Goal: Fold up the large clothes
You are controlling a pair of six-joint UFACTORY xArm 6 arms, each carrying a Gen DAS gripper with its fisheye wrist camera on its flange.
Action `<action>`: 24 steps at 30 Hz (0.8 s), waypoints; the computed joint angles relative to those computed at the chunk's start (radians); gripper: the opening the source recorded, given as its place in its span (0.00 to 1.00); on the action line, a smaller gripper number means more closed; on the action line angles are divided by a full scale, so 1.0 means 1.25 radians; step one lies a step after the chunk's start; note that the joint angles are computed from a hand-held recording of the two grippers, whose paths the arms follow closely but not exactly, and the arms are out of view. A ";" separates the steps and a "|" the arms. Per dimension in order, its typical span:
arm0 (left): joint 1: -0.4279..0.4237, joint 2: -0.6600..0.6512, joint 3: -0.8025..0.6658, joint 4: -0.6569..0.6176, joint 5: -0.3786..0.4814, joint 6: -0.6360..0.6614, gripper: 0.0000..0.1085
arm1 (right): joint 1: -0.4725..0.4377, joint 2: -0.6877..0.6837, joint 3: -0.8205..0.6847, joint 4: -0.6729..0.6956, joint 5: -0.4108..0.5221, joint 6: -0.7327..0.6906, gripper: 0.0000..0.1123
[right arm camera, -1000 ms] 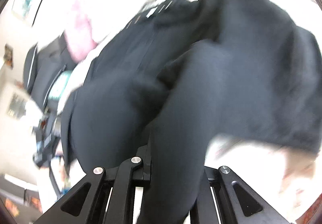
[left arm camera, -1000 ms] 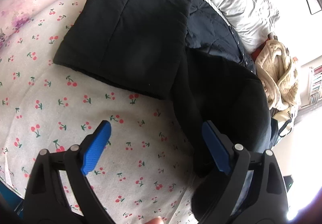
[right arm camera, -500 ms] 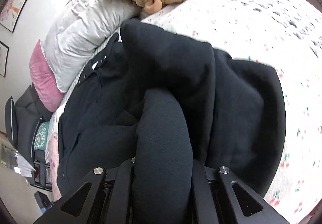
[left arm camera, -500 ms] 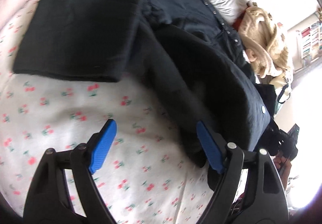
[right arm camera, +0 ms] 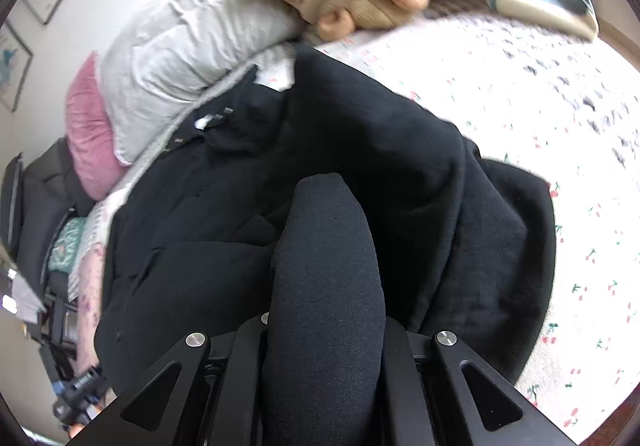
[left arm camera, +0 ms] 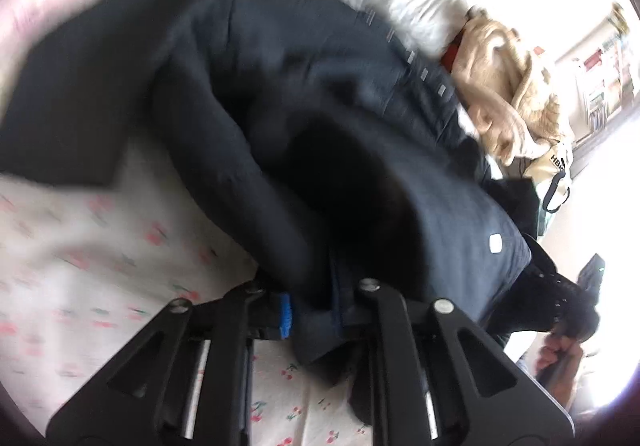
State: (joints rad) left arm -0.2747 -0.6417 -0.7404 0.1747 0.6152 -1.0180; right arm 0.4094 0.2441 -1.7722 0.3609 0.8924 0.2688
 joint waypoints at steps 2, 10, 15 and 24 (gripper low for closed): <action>-0.009 -0.071 -0.013 0.102 0.066 -0.047 0.11 | 0.000 -0.035 0.020 0.030 -0.016 -0.036 0.08; 0.111 -0.312 0.010 0.109 0.345 0.053 0.06 | 0.019 -0.084 0.023 0.007 0.046 -0.108 0.08; 0.126 -0.177 -0.001 0.012 0.536 0.195 0.13 | 0.043 0.042 -0.071 -0.116 0.298 -0.087 0.16; 0.060 -0.149 -0.055 0.160 0.522 0.134 0.73 | 0.042 -0.026 -0.021 -0.098 0.283 -0.116 0.20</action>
